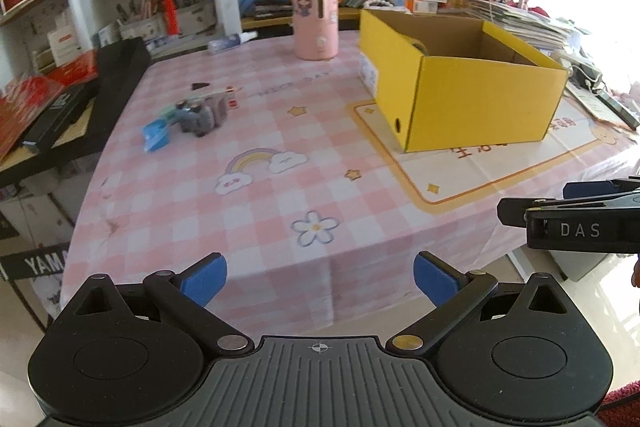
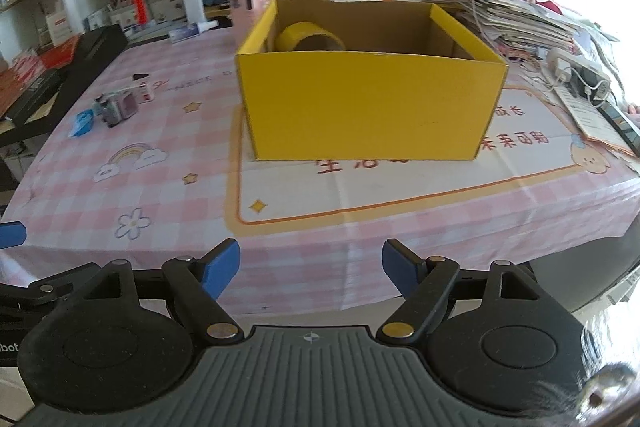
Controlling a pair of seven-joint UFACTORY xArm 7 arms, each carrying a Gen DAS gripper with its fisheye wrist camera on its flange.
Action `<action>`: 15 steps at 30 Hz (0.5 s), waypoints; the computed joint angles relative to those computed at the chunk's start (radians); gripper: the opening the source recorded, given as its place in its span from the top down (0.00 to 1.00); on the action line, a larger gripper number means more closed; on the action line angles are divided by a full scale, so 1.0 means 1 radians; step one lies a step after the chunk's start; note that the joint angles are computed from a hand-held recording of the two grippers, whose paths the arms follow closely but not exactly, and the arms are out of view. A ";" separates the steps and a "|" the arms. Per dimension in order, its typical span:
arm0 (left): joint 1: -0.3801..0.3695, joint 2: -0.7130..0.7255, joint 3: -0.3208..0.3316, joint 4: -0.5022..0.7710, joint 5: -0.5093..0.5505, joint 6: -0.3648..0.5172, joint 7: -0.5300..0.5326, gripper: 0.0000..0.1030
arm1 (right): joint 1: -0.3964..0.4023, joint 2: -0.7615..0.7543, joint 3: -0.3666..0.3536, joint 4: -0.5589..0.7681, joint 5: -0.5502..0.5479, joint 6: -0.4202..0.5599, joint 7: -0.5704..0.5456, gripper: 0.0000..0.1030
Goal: Organize objects
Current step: 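Move both tools toward the blue cloth and grey toy car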
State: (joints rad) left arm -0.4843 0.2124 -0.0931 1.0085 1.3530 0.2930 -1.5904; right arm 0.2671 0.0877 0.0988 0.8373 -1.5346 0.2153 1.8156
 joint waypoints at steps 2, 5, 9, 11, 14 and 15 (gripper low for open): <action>0.004 -0.016 0.004 -0.019 0.010 0.001 -0.017 0.02 | 0.008 0.007 0.006 0.007 0.003 -0.001 -0.004 0.24; 0.015 -0.040 0.001 -0.046 0.030 0.006 -0.045 0.02 | 0.023 0.019 0.013 0.019 0.001 0.000 -0.005 0.24; 0.040 -0.070 -0.009 -0.078 0.060 0.010 -0.080 0.02 | 0.042 0.035 0.017 0.042 -0.004 0.001 -0.010 0.24; 0.052 -0.084 -0.014 -0.091 0.073 0.015 -0.097 0.02 | 0.051 0.045 0.018 0.055 -0.005 0.000 -0.014 0.24; 0.072 -0.105 -0.021 -0.112 0.096 0.019 -0.127 0.02 | 0.067 0.059 0.020 0.075 -0.002 0.003 -0.024 0.24; 0.079 -0.111 -0.023 -0.119 0.104 0.019 -0.136 0.02 | 0.072 0.063 0.020 0.081 -0.003 0.003 -0.026 0.24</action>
State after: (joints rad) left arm -0.4057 0.1015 -0.1164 0.8891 1.4566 0.3124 -1.7265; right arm 0.3393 0.1510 0.1191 0.9185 -1.5372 0.2186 1.7896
